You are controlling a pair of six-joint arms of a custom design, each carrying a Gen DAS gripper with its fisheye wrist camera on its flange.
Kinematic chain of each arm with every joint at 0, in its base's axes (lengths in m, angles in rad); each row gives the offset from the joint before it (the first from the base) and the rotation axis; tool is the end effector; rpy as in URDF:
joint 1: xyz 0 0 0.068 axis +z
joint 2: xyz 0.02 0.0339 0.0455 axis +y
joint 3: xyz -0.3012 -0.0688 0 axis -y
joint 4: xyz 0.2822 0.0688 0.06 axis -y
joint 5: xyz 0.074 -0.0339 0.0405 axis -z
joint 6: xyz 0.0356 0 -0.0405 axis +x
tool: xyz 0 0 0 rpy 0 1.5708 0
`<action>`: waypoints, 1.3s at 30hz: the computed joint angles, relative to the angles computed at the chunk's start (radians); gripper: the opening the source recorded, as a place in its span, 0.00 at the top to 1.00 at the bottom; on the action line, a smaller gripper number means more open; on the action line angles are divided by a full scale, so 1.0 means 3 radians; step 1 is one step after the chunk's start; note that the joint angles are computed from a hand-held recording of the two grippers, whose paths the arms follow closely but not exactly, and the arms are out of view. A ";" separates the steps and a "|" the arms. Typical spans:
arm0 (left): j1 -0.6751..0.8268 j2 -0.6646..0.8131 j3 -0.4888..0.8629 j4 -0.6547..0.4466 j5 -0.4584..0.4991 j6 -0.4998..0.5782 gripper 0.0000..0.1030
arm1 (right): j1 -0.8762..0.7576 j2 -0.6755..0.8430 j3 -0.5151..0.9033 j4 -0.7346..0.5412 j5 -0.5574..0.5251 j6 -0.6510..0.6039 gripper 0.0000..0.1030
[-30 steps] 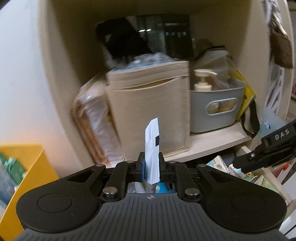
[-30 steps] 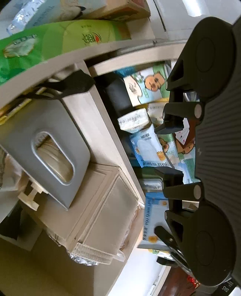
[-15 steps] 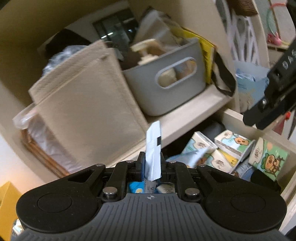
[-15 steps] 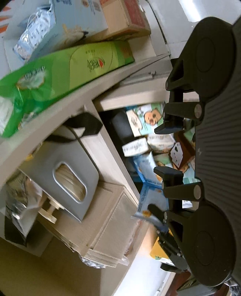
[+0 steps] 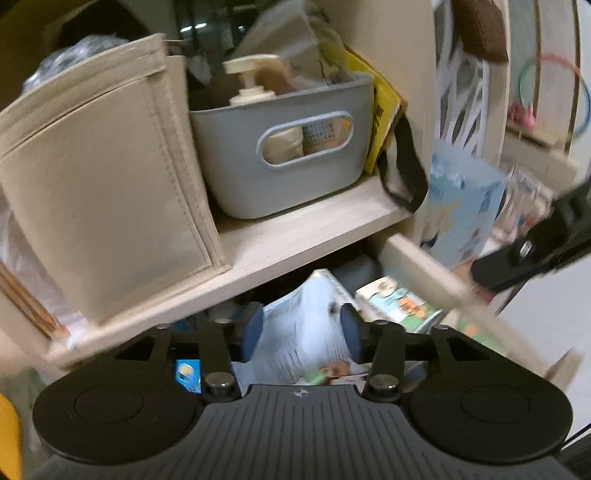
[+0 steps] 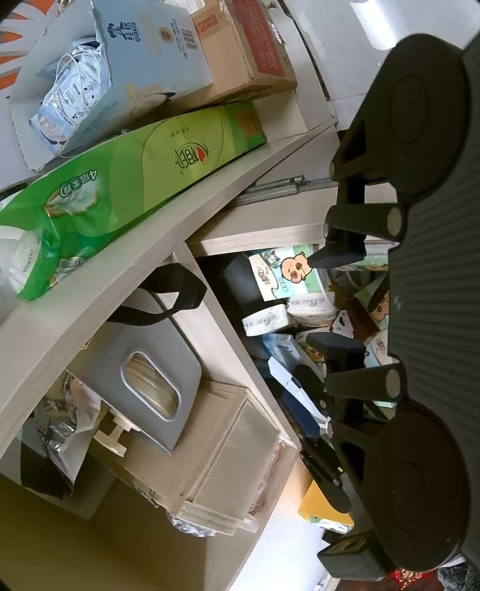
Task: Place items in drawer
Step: 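Open the left tool to drop the white packet into the drawer, then withdraw both open tools up and out of the drawer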
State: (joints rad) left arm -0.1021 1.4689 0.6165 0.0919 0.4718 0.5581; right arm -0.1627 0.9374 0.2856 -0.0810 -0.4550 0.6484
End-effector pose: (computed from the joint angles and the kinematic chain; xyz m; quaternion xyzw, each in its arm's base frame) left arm 0.2937 -0.0464 0.1673 0.3768 0.8155 -0.1226 0.4219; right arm 0.1814 -0.0139 0.1619 0.2668 0.8540 0.2953 0.3352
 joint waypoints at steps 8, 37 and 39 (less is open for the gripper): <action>0.0324 -0.0349 -0.0102 -0.0254 0.0220 -0.0098 0.43 | 0.0050 0.0103 0.0030 0.0063 -0.0110 -0.0069 0.57; 0.1765 -0.0850 -0.0263 -0.0946 0.0680 0.0237 0.41 | 0.1707 0.0517 0.0596 -0.0101 0.1294 -0.0531 0.55; 0.1893 -0.0855 -0.0240 -0.1081 0.0769 0.0394 0.39 | 0.1879 0.0417 0.0551 -0.0160 0.1520 -0.0429 0.44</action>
